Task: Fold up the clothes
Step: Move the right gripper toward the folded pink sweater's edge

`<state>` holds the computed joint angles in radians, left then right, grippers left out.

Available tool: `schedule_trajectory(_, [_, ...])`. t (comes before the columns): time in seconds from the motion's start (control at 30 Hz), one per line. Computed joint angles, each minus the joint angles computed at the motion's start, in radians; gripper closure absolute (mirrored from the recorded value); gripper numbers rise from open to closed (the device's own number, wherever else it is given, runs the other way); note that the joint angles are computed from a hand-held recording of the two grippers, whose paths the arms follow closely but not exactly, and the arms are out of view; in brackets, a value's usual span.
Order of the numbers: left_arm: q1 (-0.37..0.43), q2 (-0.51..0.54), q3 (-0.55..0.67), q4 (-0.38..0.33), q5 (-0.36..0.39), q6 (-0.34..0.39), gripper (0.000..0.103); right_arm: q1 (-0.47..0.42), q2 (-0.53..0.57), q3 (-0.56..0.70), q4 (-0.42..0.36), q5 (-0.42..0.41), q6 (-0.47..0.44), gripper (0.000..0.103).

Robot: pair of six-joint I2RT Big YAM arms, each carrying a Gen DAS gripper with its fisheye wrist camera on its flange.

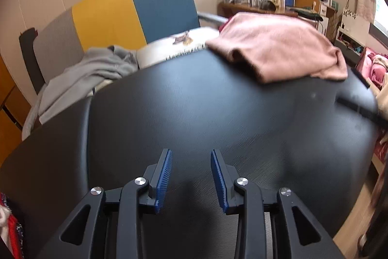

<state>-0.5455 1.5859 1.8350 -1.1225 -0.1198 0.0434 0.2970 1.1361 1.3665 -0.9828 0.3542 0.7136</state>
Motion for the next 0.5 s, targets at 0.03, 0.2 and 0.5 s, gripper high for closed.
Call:
schedule_trajectory(0.03, [0.01,0.002,-0.014,0.004,0.007,0.005,0.069,-0.024,0.001,-0.006,0.026,-0.008,-0.018,0.018])
schedule_trajectory(0.2, [0.054,0.025,-0.048,-0.009,0.006,-0.021,0.069,-0.168,0.083,0.048,0.098,-0.043,-0.142,0.018])
schedule_trajectory(0.5, [0.092,-0.008,-0.151,0.083,0.066,-0.036,0.061,-0.273,0.395,0.36,0.046,-0.168,-0.265,0.018])
